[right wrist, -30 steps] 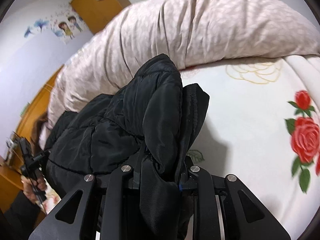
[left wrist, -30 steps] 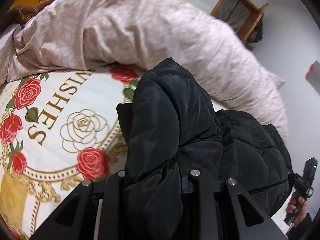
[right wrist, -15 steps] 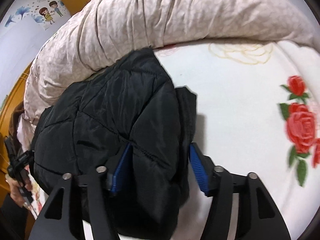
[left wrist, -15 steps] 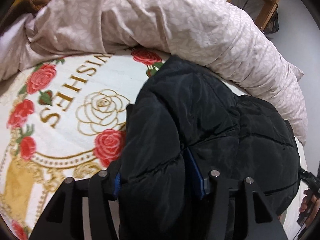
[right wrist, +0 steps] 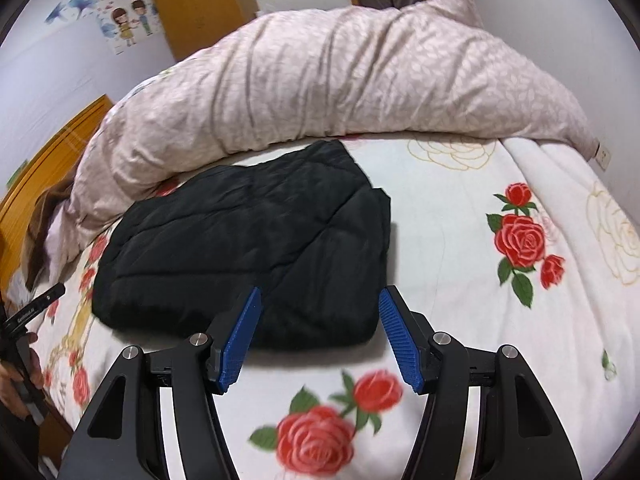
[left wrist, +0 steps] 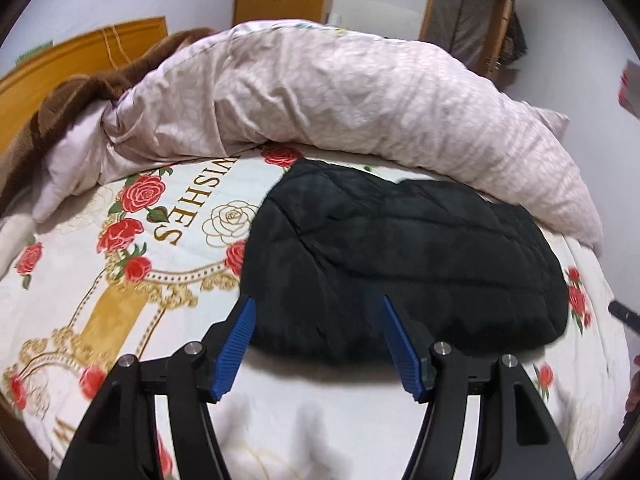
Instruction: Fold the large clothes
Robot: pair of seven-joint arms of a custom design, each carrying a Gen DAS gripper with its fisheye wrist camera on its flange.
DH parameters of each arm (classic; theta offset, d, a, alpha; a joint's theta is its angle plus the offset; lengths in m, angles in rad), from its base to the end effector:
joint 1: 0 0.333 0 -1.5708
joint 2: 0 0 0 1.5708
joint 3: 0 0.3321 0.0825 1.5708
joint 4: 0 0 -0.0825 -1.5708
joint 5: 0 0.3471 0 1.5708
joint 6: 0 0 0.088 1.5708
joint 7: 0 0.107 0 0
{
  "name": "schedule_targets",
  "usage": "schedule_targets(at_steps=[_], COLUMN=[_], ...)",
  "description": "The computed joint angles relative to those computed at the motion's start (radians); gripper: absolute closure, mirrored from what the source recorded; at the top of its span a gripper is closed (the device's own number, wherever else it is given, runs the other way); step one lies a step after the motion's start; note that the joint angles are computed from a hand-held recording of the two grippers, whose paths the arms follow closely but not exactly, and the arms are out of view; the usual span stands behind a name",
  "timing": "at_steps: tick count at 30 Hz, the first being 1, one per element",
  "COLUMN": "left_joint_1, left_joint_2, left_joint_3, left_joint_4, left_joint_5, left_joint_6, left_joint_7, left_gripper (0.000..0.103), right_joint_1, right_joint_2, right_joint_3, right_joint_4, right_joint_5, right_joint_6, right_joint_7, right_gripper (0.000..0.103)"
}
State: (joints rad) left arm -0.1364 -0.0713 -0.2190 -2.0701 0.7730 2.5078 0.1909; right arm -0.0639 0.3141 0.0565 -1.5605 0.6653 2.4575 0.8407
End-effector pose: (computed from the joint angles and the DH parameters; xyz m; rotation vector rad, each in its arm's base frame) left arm 0.5007 -0.1947 0.5476 -2.1366 1.2658 -0.6821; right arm 0.6691 -0.0111 0.5575 -1.9194 1.3935 -0.3473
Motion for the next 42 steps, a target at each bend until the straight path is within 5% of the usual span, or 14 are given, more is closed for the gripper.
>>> schedule_targets(at_steps=[16, 30, 42], left_joint_1=[-0.139, -0.231, -0.276], left_joint_2=[-0.101, -0.086, -0.058], left_joint_3=[-0.148, -0.185, -0.183], left_joint_4=[-0.017, 0.031, 0.067], left_joint_5=[-0.051, -0.101, -0.108], left_joint_6=[-0.208, -0.321, -0.384], left_joint_7=[-0.132, -0.166, -0.162], left_gripper=[0.028, 0.028, 0.028], right_joint_1=[0.093, 0.18, 0.221], right_joint_2=[-0.391, -0.57, -0.608], right_joint_3=[-0.105, -0.175, -0.204], right_joint_4=[-0.498, -0.677, -0.72], right_joint_5=[0.129, 0.097, 0.057], right_joint_6=[0.102, 0.165, 0.171], right_joint_7=[-0.235, -0.266, -0.256], right_gripper=[0.041, 0.041, 0.041])
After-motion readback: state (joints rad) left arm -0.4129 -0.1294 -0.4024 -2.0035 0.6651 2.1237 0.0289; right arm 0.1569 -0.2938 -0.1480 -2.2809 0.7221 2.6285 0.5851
